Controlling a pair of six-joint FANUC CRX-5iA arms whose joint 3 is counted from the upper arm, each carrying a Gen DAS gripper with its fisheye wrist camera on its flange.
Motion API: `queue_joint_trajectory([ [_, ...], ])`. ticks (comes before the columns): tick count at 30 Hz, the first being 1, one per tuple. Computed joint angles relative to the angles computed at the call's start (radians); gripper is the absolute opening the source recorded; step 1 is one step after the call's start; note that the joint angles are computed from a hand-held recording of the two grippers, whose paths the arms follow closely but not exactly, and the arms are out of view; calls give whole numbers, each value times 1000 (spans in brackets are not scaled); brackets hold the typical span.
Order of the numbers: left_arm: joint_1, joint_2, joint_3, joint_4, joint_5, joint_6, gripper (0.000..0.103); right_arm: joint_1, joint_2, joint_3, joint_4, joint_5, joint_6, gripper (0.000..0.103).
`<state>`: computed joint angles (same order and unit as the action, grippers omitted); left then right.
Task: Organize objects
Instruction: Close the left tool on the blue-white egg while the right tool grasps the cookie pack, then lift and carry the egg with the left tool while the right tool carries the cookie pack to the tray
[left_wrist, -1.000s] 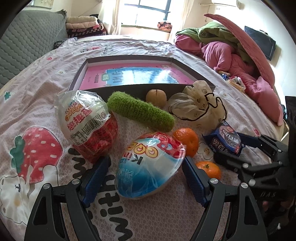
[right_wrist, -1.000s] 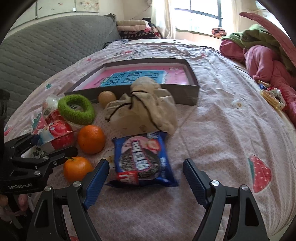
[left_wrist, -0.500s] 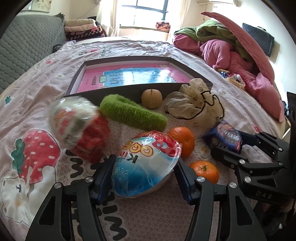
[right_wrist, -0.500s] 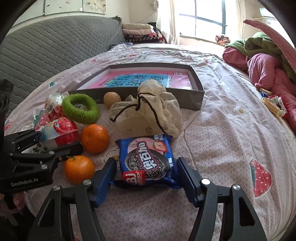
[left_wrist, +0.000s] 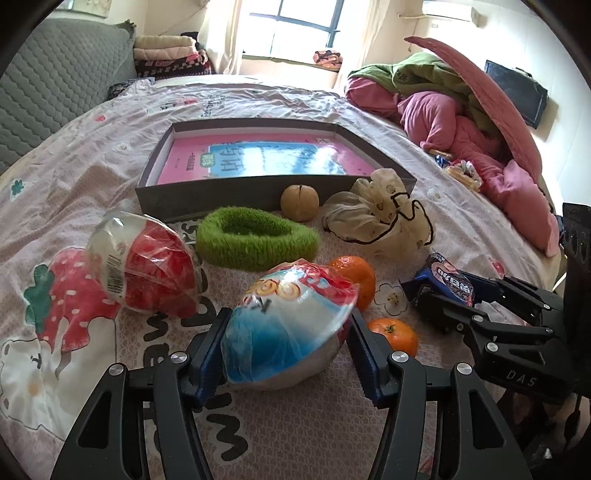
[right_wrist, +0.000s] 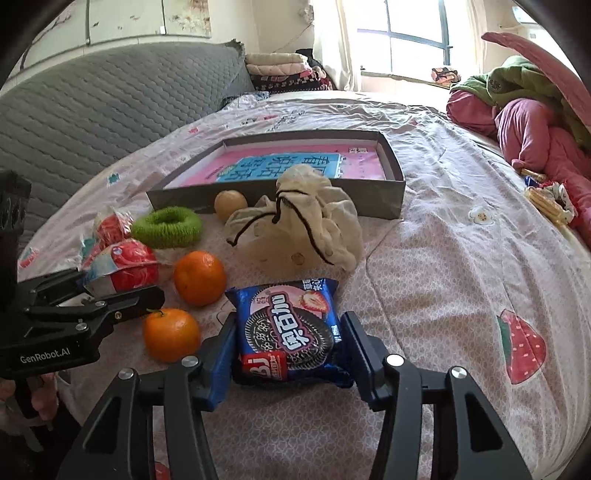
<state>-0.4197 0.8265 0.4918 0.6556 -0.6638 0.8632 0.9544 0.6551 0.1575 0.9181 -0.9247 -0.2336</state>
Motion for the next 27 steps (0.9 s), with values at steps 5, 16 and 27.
queue_joint_trajectory([
  [5,2,-23,-35,29,16,-23,62,-6,-16,-25,5,35,-35,52],
  [16,5,-42,-70,60,21,-43,61,-18,-52,-86,29,104,-139,52],
  [27,2,-89,-138,158,75,-129,60,-19,-80,-119,107,121,-202,51],
])
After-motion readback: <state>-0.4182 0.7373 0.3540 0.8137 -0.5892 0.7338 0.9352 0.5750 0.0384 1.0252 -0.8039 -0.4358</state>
